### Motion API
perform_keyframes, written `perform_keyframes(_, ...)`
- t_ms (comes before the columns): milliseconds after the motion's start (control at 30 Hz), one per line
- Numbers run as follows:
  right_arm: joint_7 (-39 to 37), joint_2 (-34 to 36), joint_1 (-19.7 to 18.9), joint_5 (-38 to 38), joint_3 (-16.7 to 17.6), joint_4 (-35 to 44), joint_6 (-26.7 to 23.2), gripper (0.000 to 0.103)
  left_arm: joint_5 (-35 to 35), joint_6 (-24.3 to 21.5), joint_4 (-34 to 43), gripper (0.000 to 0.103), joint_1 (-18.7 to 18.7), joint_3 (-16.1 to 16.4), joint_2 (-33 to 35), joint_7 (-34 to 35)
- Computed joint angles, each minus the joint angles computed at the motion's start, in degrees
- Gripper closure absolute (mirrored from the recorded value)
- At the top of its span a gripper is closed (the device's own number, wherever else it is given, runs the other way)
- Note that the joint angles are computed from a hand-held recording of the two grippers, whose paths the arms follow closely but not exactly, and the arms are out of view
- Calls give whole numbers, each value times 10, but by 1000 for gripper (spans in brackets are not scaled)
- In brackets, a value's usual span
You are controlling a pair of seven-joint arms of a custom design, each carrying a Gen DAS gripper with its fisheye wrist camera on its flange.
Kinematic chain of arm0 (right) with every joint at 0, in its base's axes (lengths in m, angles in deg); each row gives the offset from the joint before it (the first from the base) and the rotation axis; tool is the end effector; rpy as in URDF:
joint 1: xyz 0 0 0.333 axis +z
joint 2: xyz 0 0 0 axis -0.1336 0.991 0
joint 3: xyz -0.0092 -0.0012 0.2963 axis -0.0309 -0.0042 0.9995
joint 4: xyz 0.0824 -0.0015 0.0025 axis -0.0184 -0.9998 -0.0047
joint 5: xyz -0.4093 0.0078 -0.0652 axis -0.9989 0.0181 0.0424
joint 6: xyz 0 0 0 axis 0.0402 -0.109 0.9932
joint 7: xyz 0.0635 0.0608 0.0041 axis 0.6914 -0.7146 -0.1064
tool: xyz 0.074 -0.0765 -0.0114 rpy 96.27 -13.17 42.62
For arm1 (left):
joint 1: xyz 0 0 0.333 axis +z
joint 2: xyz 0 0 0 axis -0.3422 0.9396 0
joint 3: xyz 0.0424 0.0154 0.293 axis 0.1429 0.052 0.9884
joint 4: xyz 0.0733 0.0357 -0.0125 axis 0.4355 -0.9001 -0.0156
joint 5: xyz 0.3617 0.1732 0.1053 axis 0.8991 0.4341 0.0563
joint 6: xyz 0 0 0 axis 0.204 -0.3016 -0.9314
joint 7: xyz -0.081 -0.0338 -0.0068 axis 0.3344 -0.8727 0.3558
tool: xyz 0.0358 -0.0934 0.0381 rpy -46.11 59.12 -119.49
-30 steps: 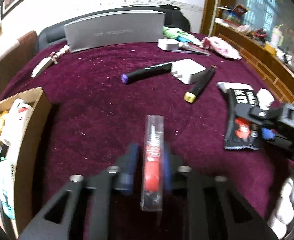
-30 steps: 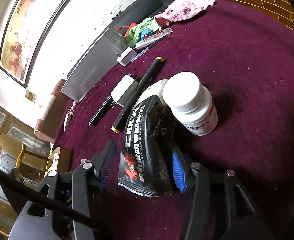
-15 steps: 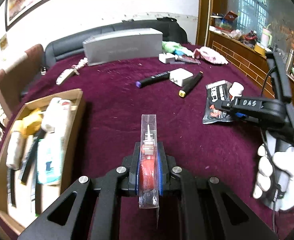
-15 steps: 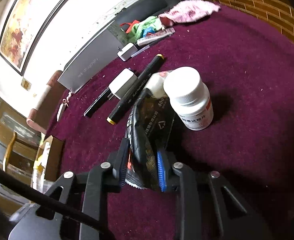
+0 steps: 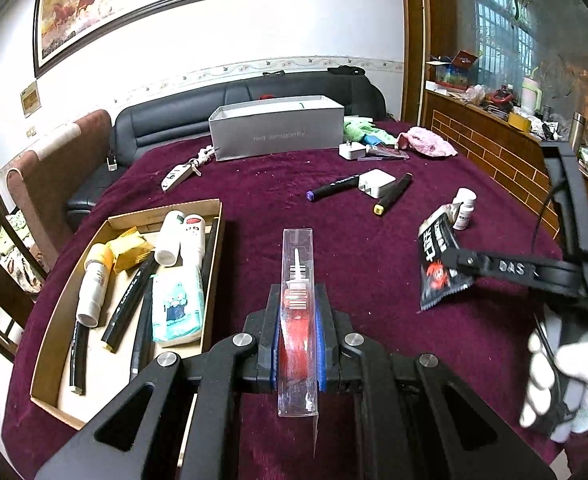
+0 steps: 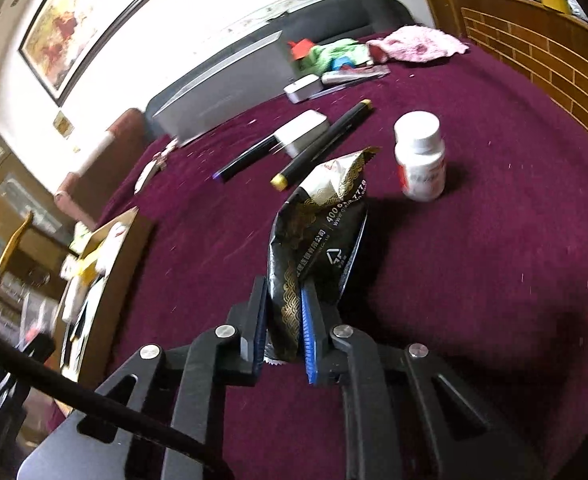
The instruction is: Organize objects
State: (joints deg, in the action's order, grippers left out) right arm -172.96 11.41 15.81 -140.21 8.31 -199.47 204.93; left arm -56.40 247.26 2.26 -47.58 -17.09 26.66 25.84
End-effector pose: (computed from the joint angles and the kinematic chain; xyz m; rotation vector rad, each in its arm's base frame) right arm 0.5729 0.2857 0.4071 -1.0528 2.1083 -0.4581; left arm 0.6317 -0.4656 0.4603 -1.0570 2.3012 -1.0436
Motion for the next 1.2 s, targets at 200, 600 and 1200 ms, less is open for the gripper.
perform_keyframes(200, 29, -22, 6, -14, 8, -26, 37, 91, -1, 19, -34, 93, 5, 0, -21, -1)
perform_keyframes(600, 105, -68, -3, -74, 39, -62, 44, 91, 20, 77, -117, 93, 9, 8, -75, -23)
perform_keyframes(1200, 83, -82, 3, -79, 76, -38, 0, 91, -1, 127, -189, 92, 39, -6, -122, -13)
